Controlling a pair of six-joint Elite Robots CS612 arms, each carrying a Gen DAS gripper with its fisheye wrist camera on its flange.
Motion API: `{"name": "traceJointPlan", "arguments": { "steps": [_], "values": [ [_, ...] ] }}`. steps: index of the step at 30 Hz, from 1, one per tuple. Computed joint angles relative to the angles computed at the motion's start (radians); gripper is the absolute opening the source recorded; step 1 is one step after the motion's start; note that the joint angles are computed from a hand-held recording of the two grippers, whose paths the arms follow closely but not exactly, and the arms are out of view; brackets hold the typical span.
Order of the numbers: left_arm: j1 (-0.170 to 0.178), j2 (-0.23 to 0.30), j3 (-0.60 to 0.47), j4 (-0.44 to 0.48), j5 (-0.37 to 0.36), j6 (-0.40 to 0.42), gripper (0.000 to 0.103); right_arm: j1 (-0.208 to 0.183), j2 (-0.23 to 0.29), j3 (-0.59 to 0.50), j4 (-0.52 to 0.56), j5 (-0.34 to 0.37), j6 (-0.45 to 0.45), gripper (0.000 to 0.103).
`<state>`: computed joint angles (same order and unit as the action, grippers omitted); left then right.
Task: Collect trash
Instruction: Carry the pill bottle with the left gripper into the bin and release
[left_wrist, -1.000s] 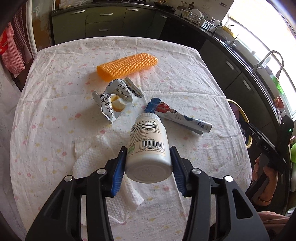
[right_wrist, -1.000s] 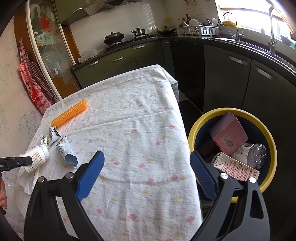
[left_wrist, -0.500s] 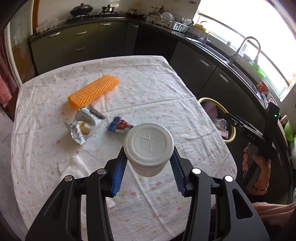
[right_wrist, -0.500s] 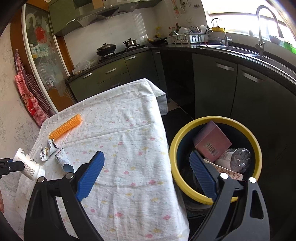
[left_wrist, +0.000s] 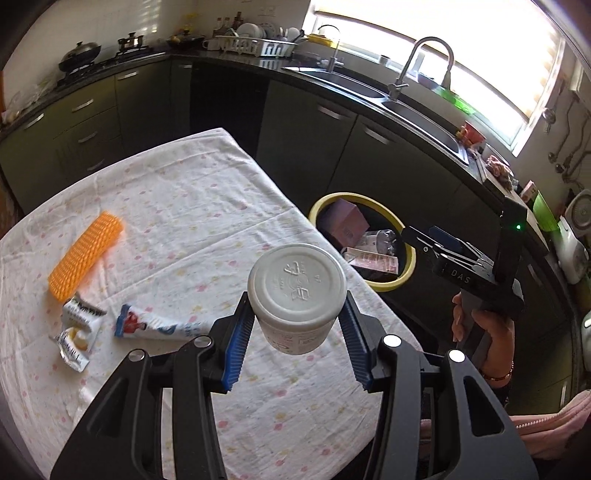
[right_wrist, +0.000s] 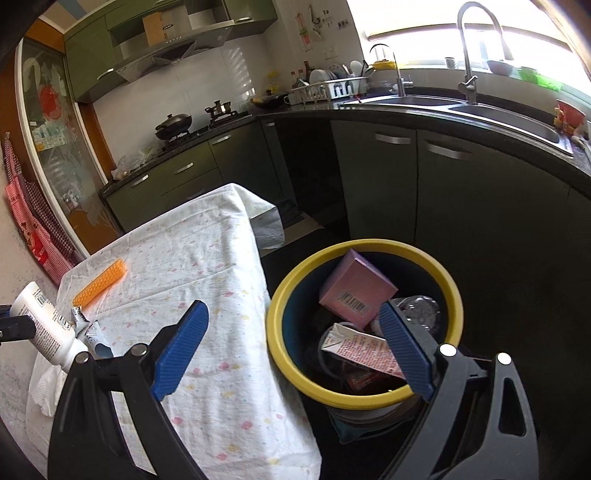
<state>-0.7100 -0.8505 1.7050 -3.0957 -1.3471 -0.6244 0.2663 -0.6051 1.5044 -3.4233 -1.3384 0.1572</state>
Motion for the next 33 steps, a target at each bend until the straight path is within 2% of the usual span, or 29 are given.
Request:
{"name": "traceJointPlan", "arguments": {
  "steps": [7, 11, 15, 16, 17, 19, 21, 23, 24, 26, 33],
  "values": [
    [0.018, 0.114, -0.236, 0.103, -0.127, 0.14, 0.047, -0.043, -0.007, 0.037, -0.048, -0.05, 0.07, 0.089],
    [0.025, 0.2, -0.399, 0.2, -0.159, 0.2, 0.047, -0.063, -0.002, 0.04, -0.039, -0.057, 0.091, 0.089],
    [0.034, 0.303, -0.581, 0.343, -0.154, 0.21, 0.047, -0.076, 0.003, 0.041, -0.029, -0.054, 0.104, 0.089],
    [0.037, 0.324, -0.614, 0.368, -0.146, 0.202, 0.049, -0.079, 0.005, 0.04, -0.027, -0.051, 0.11, 0.089],
    [0.037, 0.342, -0.642, 0.389, -0.13, 0.193, 0.06, -0.082, 0.005, 0.041, -0.027, -0.048, 0.112, 0.089],
    [0.035, 0.365, -0.679, 0.41, -0.087, 0.182, 0.074, -0.086, 0.007, 0.041, -0.025, -0.045, 0.118, 0.089],
    [0.036, 0.357, -0.66, 0.376, -0.1, 0.16, 0.074, -0.09, 0.008, 0.043, -0.028, -0.039, 0.121, 0.089],
    [0.031, 0.328, -0.603, 0.31, -0.097, 0.16, 0.075, -0.093, 0.011, 0.04, -0.025, -0.036, 0.123, 0.089],
    [0.026, 0.308, -0.565, 0.272, -0.078, 0.164, 0.078, -0.094, 0.013, 0.037, -0.021, -0.032, 0.125, 0.089],
    [0.013, 0.265, -0.478, 0.182, -0.033, 0.162, 0.089, -0.093, 0.017, 0.034, -0.016, -0.02, 0.124, 0.089],
    [-0.019, 0.127, -0.196, -0.03, 0.071, 0.092, 0.094, -0.073, 0.02, 0.018, 0.022, 0.009, 0.082, 0.089]
  ]
}}
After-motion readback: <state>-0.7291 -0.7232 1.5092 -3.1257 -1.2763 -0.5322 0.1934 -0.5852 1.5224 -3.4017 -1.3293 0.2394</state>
